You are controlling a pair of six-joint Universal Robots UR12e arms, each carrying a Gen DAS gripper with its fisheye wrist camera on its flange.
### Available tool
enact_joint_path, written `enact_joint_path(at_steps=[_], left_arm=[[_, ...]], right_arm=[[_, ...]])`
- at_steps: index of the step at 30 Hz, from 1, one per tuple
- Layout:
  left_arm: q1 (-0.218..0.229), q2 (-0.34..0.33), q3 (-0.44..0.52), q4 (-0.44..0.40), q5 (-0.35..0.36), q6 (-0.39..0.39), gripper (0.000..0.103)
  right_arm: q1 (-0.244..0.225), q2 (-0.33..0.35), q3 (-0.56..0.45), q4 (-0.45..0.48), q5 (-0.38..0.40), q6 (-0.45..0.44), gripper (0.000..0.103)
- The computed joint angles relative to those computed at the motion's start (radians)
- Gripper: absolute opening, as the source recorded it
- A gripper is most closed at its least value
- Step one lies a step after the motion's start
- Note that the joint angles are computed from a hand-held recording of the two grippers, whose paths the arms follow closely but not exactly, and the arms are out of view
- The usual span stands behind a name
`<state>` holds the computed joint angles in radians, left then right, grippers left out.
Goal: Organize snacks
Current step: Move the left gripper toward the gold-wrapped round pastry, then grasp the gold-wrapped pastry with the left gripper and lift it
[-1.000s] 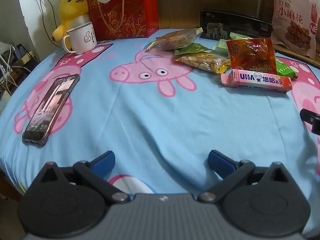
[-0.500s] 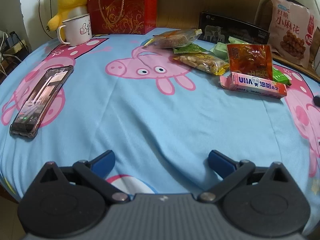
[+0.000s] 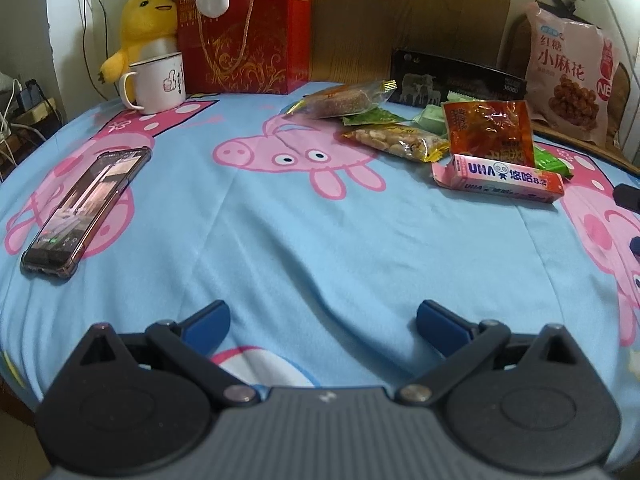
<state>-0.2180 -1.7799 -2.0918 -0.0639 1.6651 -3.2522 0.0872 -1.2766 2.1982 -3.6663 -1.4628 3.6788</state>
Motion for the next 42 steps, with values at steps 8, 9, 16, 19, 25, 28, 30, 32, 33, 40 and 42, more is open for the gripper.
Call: enact_joint_path(at_steps=[8,9,16,19,25,28,30,32,33,40,42], left_arm=[[0.041,-0.003,-0.020,0.076,-0.105,0.006,0.103],[0.050,-0.007,-0.021,0.096,-0.122,-0.003,0.103],[0.116,-0.040,0.034,0.165,-0.200,0.018,0.103],[0.168,-0.060,0.094,0.169,-0.316,0.018,0.103],[0.255,-0.167,0.344,-0.095,-0.614,0.017,0.103],[0.265,-0.239,0.456,-0.236,-0.700,0.025,0.103],[0.271,-0.288,0.514,-0.323,-0.771,0.008,0.102],[0.271,-0.316,0.540,-0.365,-0.793,-0.015,0.096],[0.270,-0.329,0.552,-0.382,-0.802,-0.013,0.091],[0.267,-0.368,0.578,-0.437,-0.857,-0.008,0.053],[0.260,-0.352,0.558,-0.426,-0.825,0.008,0.045]], right_arm=[[0.049,0.001,-0.020,0.040,-0.112,-0.080,0.103],[0.053,0.002,-0.020,0.033,-0.122,-0.093,0.103],[0.048,0.004,-0.073,0.078,-0.012,-0.196,0.065],[0.032,0.007,-0.141,0.145,0.117,-0.242,0.054],[0.012,0.053,-0.404,0.546,0.413,-0.282,0.051],[0.038,0.107,-0.530,0.744,0.423,-0.311,0.051],[0.050,0.139,-0.582,0.837,0.415,-0.312,0.050],[0.057,0.169,-0.620,0.909,0.413,-0.289,0.045],[0.061,0.181,-0.635,0.930,0.406,-0.286,0.044],[0.075,0.240,-0.701,0.972,0.344,-0.248,0.043],[0.073,0.232,-0.686,0.943,0.349,-0.230,0.040]])
